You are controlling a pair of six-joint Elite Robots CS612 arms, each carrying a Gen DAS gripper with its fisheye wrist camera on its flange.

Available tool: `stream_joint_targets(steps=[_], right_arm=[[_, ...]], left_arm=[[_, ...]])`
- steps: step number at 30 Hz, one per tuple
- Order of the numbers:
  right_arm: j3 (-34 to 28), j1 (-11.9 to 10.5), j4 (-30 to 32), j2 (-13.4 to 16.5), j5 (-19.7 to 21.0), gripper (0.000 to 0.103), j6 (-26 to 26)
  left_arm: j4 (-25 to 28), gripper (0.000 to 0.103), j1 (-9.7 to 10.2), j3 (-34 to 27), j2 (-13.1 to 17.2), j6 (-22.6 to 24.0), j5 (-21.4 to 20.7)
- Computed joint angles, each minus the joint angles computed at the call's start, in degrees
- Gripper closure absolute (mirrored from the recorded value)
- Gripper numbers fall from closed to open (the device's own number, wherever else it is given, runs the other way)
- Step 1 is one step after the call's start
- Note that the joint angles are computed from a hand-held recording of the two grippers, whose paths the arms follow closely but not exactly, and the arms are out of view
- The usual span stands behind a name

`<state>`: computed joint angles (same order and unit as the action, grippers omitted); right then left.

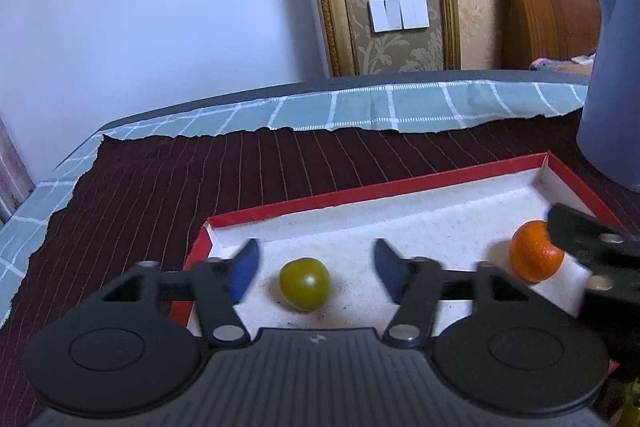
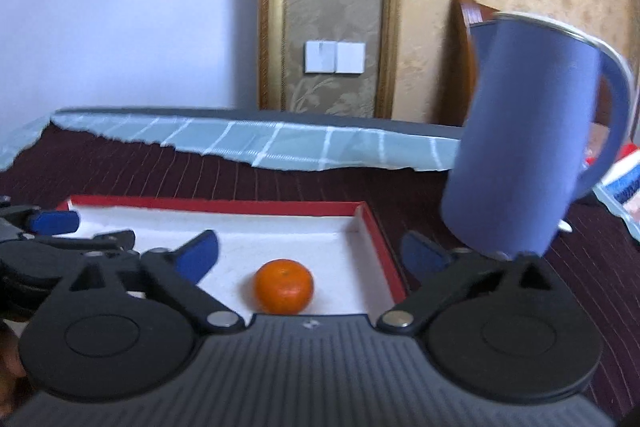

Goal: Organize fruits
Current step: 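Open the left tool over the tray while the right tool releases the green lime, then move both tools back to the fruit lying in front of the tray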

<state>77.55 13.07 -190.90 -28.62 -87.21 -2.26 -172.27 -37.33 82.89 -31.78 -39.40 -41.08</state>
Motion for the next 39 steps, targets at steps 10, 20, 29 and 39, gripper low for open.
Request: stream_joint_targets(steps=[10,20,29,39], right_arm=[[11.97,-3.00,-6.41,-5.19,3.11,0.000,12.40],[21.98,-6.01,-14.83,-7.24,16.40,0.000,5.94],[21.39,-0.99,-11.43,-7.42,10.17,0.000,-5.90],[16.51,0.80,0.00,-6.50,10.50,0.072,-5.97]], left_arm=[[-12.23,0.035,-4.66,11.67,-4.15,-3.28,4.40],[-10.56,0.035,-7.61,17.13,-4.21,-9.44,8.07],[-6.72,0.035,-6.89,19.22,-4.75,-15.99,9.50],[-13.97,0.035,-6.11,20.41,-4.23,-12.09,4.66]])
